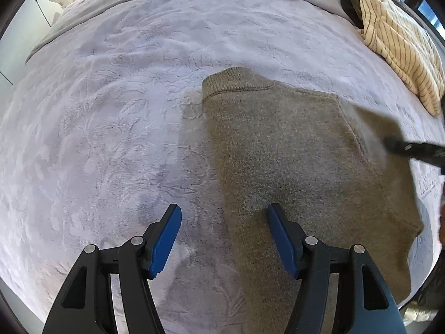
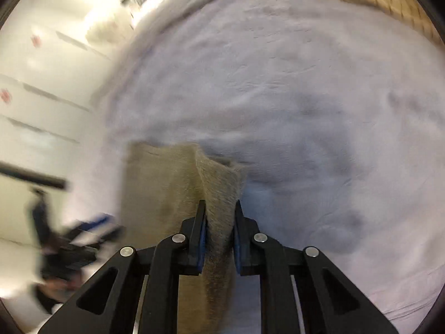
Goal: Fold small clothes
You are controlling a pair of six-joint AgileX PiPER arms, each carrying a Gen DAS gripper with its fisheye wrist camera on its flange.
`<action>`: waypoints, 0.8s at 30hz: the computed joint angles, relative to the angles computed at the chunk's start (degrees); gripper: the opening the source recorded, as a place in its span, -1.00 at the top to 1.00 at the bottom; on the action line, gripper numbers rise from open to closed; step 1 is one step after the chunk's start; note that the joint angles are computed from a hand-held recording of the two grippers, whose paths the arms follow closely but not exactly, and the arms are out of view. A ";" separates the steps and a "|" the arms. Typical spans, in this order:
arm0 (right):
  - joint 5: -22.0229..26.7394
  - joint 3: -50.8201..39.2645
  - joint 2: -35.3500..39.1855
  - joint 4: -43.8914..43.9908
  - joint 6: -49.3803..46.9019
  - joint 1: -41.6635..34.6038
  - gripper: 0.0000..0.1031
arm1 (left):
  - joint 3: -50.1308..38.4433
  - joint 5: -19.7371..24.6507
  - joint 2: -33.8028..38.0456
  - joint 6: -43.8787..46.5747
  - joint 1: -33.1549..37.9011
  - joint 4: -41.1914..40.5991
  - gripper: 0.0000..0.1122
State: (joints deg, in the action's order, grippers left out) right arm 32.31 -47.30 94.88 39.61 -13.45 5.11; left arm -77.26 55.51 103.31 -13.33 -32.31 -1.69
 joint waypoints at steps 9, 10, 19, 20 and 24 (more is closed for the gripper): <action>6.50 5.74 -1.85 8.98 -5.99 -9.56 0.47 | -1.41 3.92 -0.93 -1.14 0.59 1.38 -0.42; 9.12 7.07 -4.71 8.38 -5.54 -10.19 0.47 | -0.92 4.58 -2.11 -0.73 0.75 1.36 -0.42; 22.21 22.01 -14.78 23.72 -13.85 -10.12 0.42 | 8.56 7.41 -12.06 1.99 -0.27 -5.73 -0.42; 21.06 22.82 -15.04 24.32 -12.77 -8.30 0.42 | 10.09 7.33 -12.71 1.88 -0.65 -6.79 -0.42; 15.20 21.24 -15.06 22.06 -3.62 1.21 0.60 | 15.45 5.86 -13.95 1.07 -3.42 -7.21 -0.42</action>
